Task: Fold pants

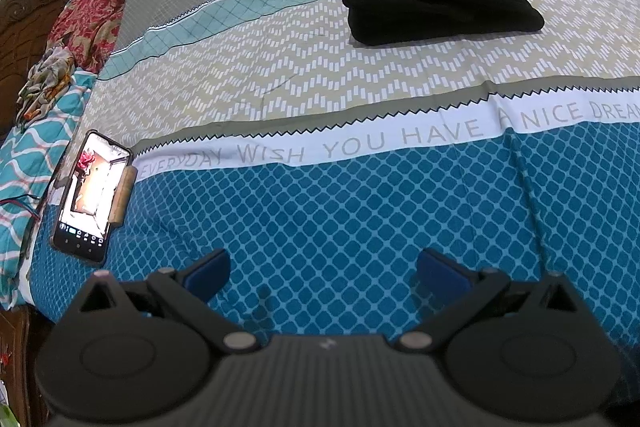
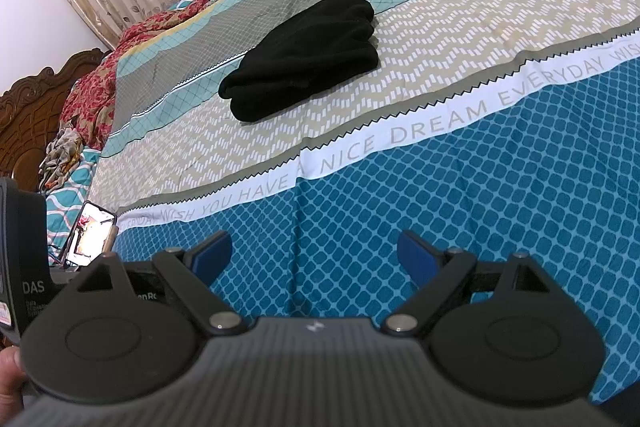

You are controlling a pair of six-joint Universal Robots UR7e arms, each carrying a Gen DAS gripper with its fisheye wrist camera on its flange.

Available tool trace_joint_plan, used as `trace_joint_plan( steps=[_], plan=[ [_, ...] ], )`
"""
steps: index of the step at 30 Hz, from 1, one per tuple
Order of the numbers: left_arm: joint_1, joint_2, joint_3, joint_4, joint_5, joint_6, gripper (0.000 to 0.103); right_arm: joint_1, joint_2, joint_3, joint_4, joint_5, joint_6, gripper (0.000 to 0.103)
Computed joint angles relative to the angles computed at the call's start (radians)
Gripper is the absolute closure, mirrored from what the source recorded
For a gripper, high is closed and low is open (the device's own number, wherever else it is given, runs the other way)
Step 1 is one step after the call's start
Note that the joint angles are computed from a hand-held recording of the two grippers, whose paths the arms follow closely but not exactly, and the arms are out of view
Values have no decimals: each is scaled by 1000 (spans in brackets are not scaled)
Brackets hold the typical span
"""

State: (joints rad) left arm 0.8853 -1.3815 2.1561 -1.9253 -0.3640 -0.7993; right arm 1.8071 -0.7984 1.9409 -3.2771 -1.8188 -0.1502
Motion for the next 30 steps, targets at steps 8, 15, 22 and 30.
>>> trace_joint_plan(
  steps=[8, 15, 22, 30],
  plan=[
    [-1, 1, -2, 1, 3, -4, 0, 0, -1, 3, -9, 4, -4, 12],
    [0, 0, -5, 8, 5, -15, 0, 1, 0, -1, -6, 5, -10, 12],
    [1, 3, -7, 11, 6, -20, 0, 1, 2, -4, -4, 3, -8, 12],
    [4, 3, -9, 14, 6, -26, 0, -1, 1, -3, -3, 9, -12, 12]
  ],
)
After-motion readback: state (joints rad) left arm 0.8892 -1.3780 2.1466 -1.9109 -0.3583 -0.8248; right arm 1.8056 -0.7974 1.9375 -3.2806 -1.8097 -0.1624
